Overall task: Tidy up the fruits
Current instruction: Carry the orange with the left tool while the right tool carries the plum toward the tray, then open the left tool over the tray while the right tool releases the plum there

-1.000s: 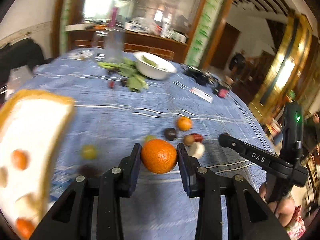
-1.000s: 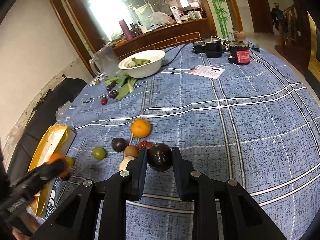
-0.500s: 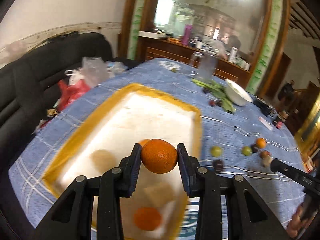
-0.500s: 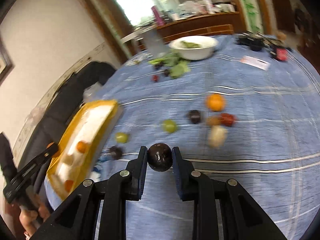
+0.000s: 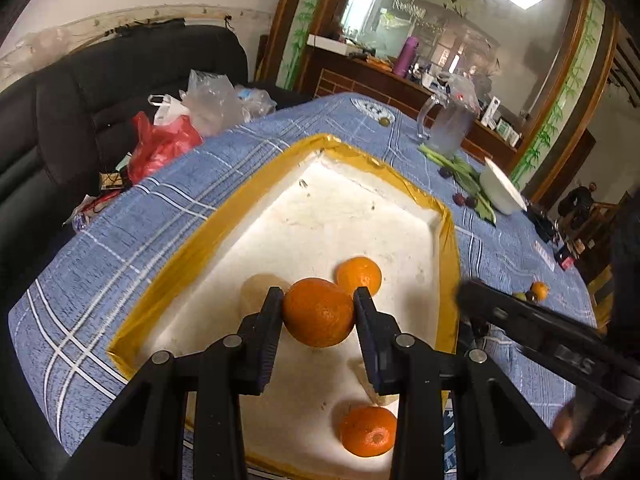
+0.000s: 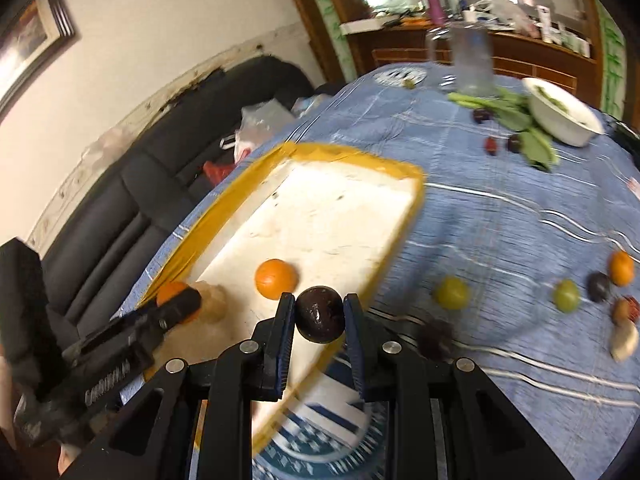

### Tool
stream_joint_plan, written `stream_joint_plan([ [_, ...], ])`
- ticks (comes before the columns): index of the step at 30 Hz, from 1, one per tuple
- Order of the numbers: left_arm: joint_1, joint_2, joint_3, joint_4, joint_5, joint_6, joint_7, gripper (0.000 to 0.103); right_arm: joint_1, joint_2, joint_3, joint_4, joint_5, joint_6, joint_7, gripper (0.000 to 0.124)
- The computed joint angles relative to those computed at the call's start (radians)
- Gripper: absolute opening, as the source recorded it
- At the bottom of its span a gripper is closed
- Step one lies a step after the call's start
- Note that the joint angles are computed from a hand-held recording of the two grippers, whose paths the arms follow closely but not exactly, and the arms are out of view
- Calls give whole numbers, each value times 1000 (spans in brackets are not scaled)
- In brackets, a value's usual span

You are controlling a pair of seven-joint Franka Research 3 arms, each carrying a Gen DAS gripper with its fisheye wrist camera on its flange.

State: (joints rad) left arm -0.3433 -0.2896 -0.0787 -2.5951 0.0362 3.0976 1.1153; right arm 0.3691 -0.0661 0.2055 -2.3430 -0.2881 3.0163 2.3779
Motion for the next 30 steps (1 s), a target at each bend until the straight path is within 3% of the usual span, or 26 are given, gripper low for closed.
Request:
stream_joint_plan([
  [10, 28, 9, -20, 13, 16, -21, -22, 36, 94, 142, -86, 146, -83, -76, 18, 28],
  [12, 26, 2, -16, 9, 10, -13, -22, 51, 106, 145, -95, 148, -74, -78, 8, 28],
  [15, 88, -22, -69, -1, 61, 4, -79, 60, 119, 143, -107, 148, -79, -84, 17, 29],
  [20, 80, -52, -59, -11, 81, -2, -114, 67, 116, 110, -110, 118, -83, -69, 33, 30],
  [23, 66, -67, -49, -17, 82, -7, -125, 69, 97, 73, -104, 88, -148, -47, 100, 41],
  [25, 63, -82, -52, -24, 85, -7, -136, 69, 78, 48, -89, 72, -194, -48, 143, 48],
  [30, 52, -125, -59, -40, 101, -12, -147, 74, 20, -32, -29, 7, -230, -37, 198, 48],
])
